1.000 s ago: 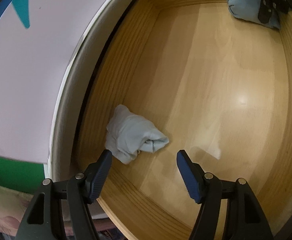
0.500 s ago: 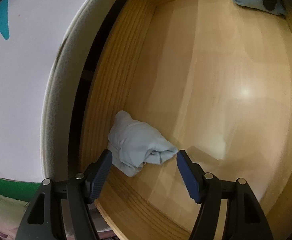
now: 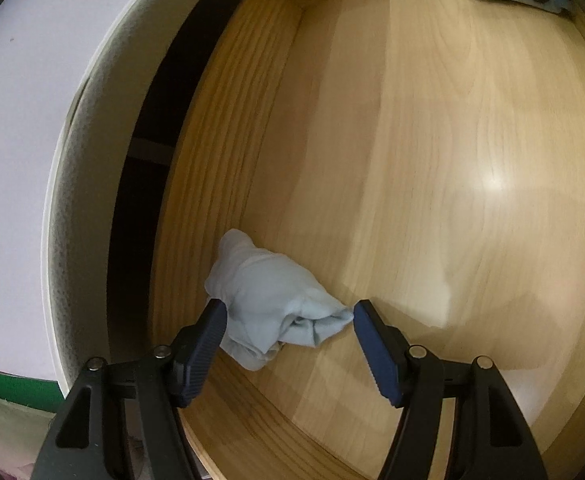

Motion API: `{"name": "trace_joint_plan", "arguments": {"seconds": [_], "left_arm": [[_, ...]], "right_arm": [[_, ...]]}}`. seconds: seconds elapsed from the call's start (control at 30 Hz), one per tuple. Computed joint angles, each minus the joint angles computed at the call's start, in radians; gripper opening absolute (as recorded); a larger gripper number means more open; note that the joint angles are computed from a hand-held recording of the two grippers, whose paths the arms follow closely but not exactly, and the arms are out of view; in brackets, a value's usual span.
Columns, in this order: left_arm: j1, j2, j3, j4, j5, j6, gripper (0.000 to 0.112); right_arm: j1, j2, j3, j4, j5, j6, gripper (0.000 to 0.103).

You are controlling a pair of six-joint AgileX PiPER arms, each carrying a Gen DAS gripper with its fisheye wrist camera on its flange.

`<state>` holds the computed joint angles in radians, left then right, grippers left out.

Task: Take underwear out of drawer
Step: 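Move the left tool down into the drawer toward the pale blue underwear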

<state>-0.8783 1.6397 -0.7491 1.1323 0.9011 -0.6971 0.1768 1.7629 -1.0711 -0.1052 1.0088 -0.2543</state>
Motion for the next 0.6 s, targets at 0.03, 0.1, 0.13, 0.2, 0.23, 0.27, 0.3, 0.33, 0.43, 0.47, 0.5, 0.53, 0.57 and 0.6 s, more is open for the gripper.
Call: {"name": "trace_joint_plan", "arguments": {"seconds": [0.03,0.1,0.13,0.2,0.23,0.27,0.3,0.33,0.43,0.47,0.5,0.53,0.57,0.6], "left_arm": [[-0.007,-0.002,0.006,0.007,0.003,-0.009,0.068],[0.022,0.002,0.009,0.035,-0.016,-0.006,0.068],[0.031,0.002,0.012,0.044,-0.022,-0.010,0.068],[0.028,0.000,0.014,0.042,-0.019,-0.009,0.067],[0.021,0.002,0.020,0.055,-0.010,-0.021,0.067],[0.010,0.007,0.039,0.078,-0.010,-0.052,0.066],[-0.006,0.009,0.040,0.080,0.001,-0.059,0.066],[-0.014,0.014,0.045,0.094,0.009,-0.070,0.066],[-0.041,0.027,0.035,0.076,0.035,-0.104,0.066],[-0.047,0.031,0.034,0.076,0.037,-0.109,0.066],[-0.051,0.031,0.035,0.076,0.039,-0.112,0.066],[-0.052,0.033,0.029,0.068,0.040,-0.103,0.064],[-0.049,0.035,0.018,0.053,0.038,-0.085,0.063],[-0.037,0.035,0.000,0.021,0.027,-0.058,0.055]], "right_arm": [[0.000,0.000,0.000,0.000,0.000,0.000,0.042],[0.000,0.000,0.001,0.000,0.000,0.001,0.042],[0.000,-0.001,0.001,0.000,-0.001,0.001,0.042],[0.000,-0.001,0.001,0.001,-0.001,0.000,0.042],[0.000,-0.001,0.002,0.001,-0.001,0.000,0.042],[0.000,-0.001,0.001,0.000,-0.001,0.001,0.042],[0.000,-0.002,0.002,0.000,-0.001,0.001,0.042],[0.000,-0.002,0.003,0.001,-0.002,0.000,0.042],[0.000,-0.002,0.003,0.001,-0.002,0.001,0.042],[-0.001,-0.002,0.003,0.001,-0.002,-0.001,0.042],[-0.001,-0.002,0.003,0.002,-0.002,-0.001,0.042],[-0.001,-0.002,0.003,0.002,-0.002,-0.001,0.042],[-0.001,-0.002,0.003,0.002,-0.002,-0.001,0.042],[-0.001,-0.002,0.004,0.001,-0.003,0.000,0.042]]}}
